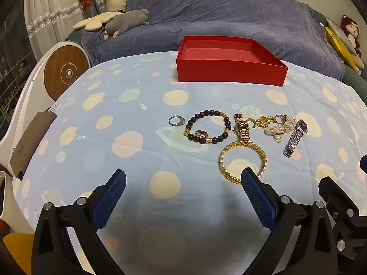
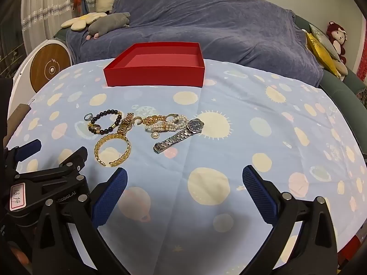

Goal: Organize jewelry

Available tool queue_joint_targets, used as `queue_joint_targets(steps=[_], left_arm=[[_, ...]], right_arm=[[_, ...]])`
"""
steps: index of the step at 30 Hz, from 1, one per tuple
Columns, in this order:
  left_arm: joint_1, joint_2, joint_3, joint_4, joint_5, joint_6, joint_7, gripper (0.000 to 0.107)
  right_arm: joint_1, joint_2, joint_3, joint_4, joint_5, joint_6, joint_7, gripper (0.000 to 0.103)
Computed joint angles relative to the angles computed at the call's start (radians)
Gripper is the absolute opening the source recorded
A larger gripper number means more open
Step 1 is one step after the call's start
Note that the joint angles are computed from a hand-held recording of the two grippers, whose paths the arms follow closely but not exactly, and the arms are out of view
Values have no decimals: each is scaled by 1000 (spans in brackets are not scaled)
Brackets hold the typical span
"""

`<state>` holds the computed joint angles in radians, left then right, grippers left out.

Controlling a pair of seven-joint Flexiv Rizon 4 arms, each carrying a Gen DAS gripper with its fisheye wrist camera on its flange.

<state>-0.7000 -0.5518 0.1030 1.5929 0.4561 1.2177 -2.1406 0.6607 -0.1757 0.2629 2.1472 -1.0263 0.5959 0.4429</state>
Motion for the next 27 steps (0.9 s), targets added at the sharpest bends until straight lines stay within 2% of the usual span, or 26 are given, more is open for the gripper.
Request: queue_joint_targets(steps=[4,15,27], left_arm=[[-2,0,2,-1,6,1,-3,98],[-11,-6,9,2,24,4,-20,98],[-6,-8,5,-5,14,0,-12,98]], right_arm=[[4,-8,0,-11,8,-14,-8,98],[-18,3,-5,18,2,55,23,98],[-16,-1,-7,14,-2,49,23,98]])
